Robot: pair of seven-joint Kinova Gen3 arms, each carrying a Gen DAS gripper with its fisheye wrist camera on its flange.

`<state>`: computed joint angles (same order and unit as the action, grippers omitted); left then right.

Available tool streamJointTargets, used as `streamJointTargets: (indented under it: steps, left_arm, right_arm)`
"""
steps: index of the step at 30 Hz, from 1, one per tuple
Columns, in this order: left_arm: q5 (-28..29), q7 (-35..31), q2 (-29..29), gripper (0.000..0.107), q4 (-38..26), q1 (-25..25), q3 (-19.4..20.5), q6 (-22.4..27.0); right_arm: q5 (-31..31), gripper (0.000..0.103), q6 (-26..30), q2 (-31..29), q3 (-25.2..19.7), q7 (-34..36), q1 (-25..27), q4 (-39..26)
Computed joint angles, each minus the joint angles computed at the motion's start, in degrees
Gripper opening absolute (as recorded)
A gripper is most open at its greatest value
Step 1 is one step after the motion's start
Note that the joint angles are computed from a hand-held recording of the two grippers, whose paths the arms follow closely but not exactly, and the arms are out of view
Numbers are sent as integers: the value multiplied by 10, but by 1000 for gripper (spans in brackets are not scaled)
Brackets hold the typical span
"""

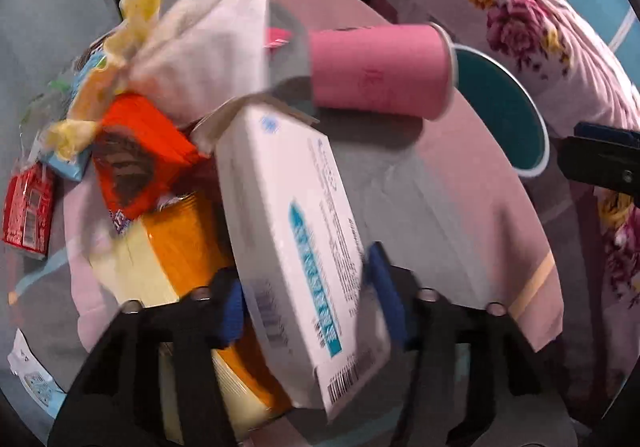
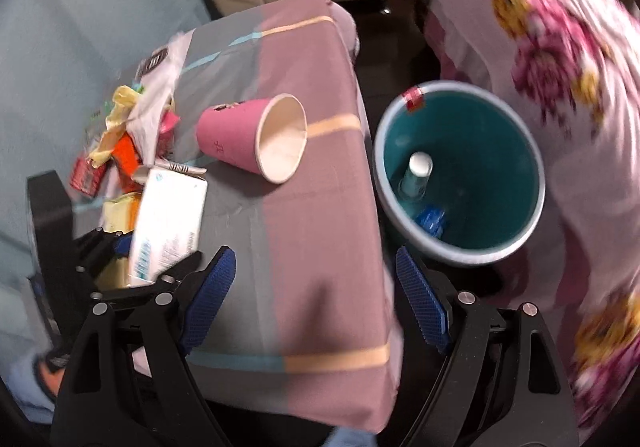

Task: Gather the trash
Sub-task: 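Grasp the white medicine box with the left tool while the right tool grasps the pink paper cup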

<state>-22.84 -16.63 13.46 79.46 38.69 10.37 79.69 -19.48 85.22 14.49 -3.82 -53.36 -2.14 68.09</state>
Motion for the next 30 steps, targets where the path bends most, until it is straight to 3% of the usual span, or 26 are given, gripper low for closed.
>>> streamJointTargets:
  steps: [13,27,30]
  left_arm:
    - [12,-4,-93,24,82,-61,16,-79]
    - [125,-113,-173,25,188,-174,20,-215]
    - [141,-129,-179,33,199,-187,20,-229]
  right_arm:
    - [109,79,6,41,-27,35,-107,-76]
    - [188,79,80,145,-26,85,-202,-196]
    - [192,79,88,161,-22,86,-208,-210]
